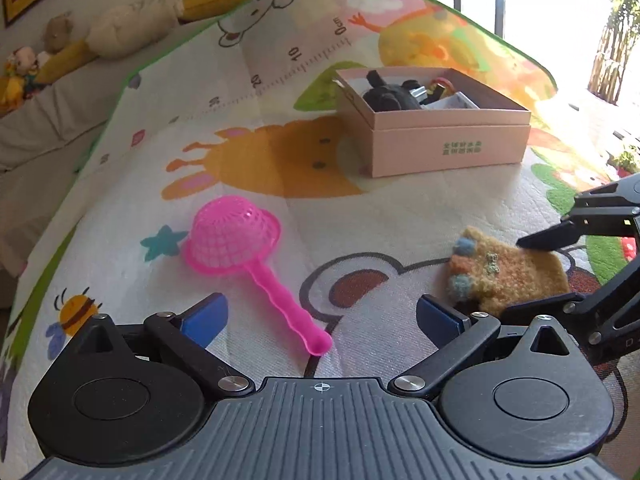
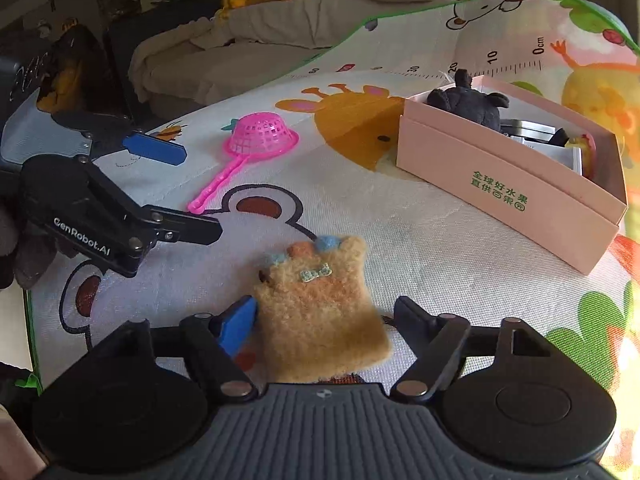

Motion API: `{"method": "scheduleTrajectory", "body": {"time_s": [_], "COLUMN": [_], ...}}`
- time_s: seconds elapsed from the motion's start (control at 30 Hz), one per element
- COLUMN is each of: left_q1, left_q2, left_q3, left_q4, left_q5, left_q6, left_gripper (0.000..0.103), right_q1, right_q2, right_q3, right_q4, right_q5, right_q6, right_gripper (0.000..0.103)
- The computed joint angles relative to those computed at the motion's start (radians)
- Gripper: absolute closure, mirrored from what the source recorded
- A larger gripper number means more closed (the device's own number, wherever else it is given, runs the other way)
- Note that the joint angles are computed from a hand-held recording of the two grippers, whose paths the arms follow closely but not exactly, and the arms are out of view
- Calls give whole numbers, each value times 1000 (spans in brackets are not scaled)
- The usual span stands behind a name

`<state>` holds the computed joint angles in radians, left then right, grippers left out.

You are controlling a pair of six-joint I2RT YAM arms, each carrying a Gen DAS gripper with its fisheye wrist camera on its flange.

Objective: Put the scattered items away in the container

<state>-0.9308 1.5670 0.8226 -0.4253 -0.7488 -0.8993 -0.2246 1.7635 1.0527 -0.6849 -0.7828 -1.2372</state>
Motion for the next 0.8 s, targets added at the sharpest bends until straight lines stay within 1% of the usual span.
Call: {"method": "scheduleTrajectory", "body": {"time_s": [0.03,0.1,0.17,0.27,0.37,0.43,0.5,0.6,0.73,0.8], "left_q1": [25,82,138,221,288,313,303,224,128,88], "left_q2": [-3,5,29,66,94,98,98,114,152,176], "left_q3": [-6,-5,11,26,26,8,-6,-3,32,58], "left_q4": [12,31,46,111,195,273,334,398,409,396], "left_q5": [0,-1,-9,-2,47,119,182,238,311,306], "left_q6": [-7,-9,5,72,137,182,225,322,380,391], "left_gripper": [0,1,1,1,1,1,1,1,1,1], "right_q1": [-4,-20,-49,-112,-171,-207,-226,-247,-246,-242], "right_q2": [-15,-38,-51,-51,-47,-48,-56,-59,-71,-86], "right_q3": [-13,-32,-46,-48,-50,-58,-72,-83,-98,-119], "right_q4": [1,4,23,35,34,31,38,40,48,71], "right_q5": [2,4,11,16,12,3,-2,-13,-13,-11], "right_q6": [-11,-16,4,33,44,42,39,22,15,14], "right_gripper": [45,49,49,49,48,48,48,47,42,41]}}
